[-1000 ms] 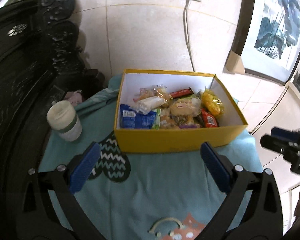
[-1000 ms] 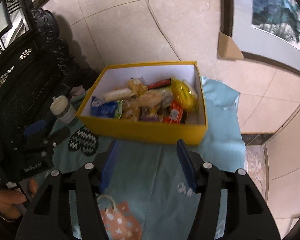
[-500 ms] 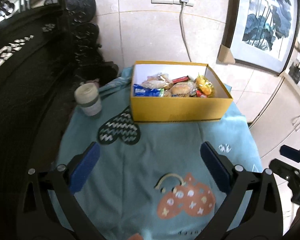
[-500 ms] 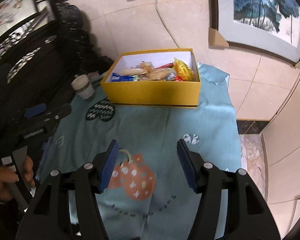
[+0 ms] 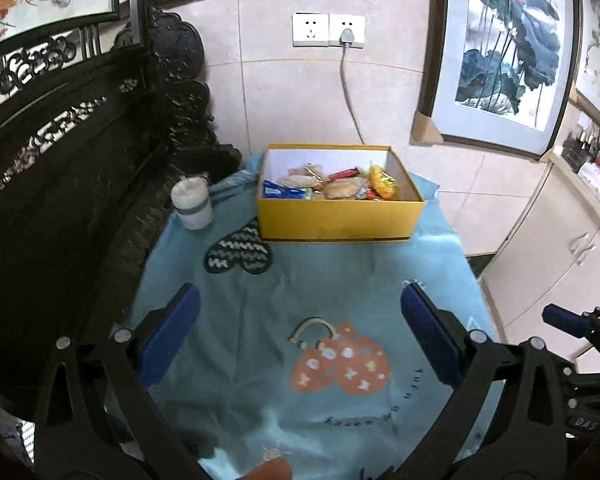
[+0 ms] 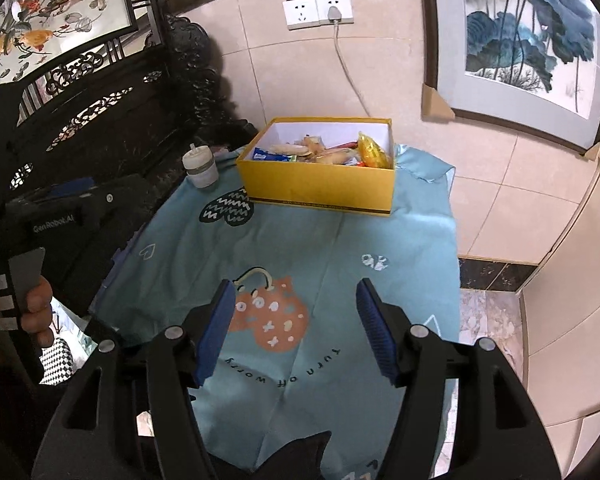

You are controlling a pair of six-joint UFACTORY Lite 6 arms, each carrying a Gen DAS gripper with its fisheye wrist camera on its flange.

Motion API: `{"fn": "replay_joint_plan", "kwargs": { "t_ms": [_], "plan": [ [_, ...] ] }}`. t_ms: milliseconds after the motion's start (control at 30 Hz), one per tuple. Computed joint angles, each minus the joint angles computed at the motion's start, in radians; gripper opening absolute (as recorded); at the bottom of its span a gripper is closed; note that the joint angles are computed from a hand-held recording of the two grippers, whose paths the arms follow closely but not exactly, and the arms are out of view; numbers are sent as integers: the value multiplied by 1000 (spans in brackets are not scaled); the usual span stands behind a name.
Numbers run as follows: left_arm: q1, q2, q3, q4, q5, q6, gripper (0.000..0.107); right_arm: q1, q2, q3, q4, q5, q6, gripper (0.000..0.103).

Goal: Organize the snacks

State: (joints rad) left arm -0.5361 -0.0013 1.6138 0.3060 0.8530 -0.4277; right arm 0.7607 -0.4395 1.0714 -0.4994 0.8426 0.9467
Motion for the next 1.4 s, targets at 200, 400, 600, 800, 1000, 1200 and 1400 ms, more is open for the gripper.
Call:
{"fn": "replay_joint_plan", "kwargs": {
  "t_ms": [200, 400, 600, 800, 1000, 1200, 1400],
  "plan": [
    [-86, -42, -36, 97, 1, -76, 101, 96, 1, 40, -114, 92, 70, 63],
    [-133, -61, -32, 141, 11, -80, 101, 151, 38, 101, -187, 155, 130, 64],
    [-99, -83, -48, 94, 10, -15, 101, 121, 77, 155, -166, 148, 158, 64],
    [-57, -102, -71, 60, -2, 32, 101, 143, 126, 190, -181, 146, 189, 64],
    [-7, -112, -85, 8, -20, 76, 101, 170, 156, 218, -208, 166, 202, 64],
    [0, -115, -90, -5, -23, 75, 101, 166, 152, 224, -210, 178, 176, 64],
    [17, -118, -92, -49, -36, 107, 101, 175, 155, 231, -217, 192, 173, 64]
  ]
}}
